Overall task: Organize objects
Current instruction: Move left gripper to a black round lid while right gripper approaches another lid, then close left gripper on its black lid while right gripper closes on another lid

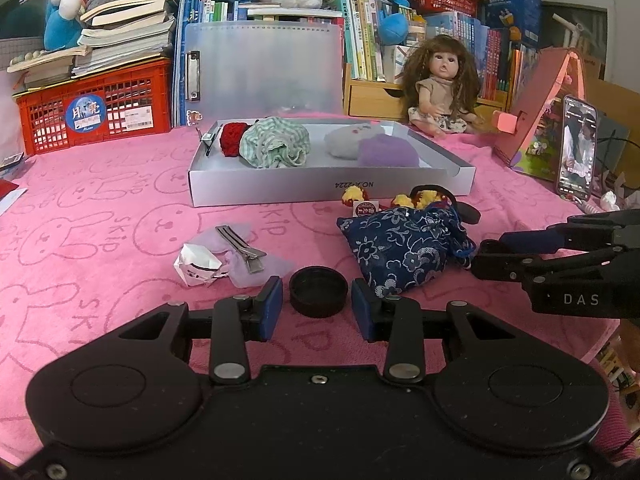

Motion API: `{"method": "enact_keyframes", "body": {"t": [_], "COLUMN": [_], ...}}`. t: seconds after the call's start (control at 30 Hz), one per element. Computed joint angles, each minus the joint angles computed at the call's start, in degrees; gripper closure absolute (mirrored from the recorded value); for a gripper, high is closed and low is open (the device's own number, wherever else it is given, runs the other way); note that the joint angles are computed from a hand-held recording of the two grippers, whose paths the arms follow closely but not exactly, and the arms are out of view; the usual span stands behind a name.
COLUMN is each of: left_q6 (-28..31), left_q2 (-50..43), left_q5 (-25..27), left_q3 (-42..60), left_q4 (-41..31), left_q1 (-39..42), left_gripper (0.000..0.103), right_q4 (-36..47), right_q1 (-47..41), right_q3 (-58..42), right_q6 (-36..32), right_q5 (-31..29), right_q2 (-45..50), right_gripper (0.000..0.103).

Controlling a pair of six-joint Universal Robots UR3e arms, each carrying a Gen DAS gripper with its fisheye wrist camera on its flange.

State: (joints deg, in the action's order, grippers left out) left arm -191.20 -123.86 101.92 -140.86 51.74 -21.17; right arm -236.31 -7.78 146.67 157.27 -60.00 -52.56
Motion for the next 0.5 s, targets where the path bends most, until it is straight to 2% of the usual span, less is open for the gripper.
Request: {"method": "enact_keyframes", "body": {"t": [0.07,0.5], "left_q6": [-0.18,-0.22], "left_q2": [-0.12,-0.7], "left_q5": [0.51,1.9], "left_q3": [0.53,3.17], "left_q4": [-0.38,-2.52], "left_q1": [-0.27,-1.07], "left_gripper": [0.072,0.072], "right_q4": [-0.23,-0.89], "right_q1": [-0.05,-1.97], "right_q3": [0.15,1.78], "right_q6": [0.09,0.58], "right_q5": [0.16,1.23], "right_q2": [0.1,-0.26], "right_gripper": [0.054,0.061]}}
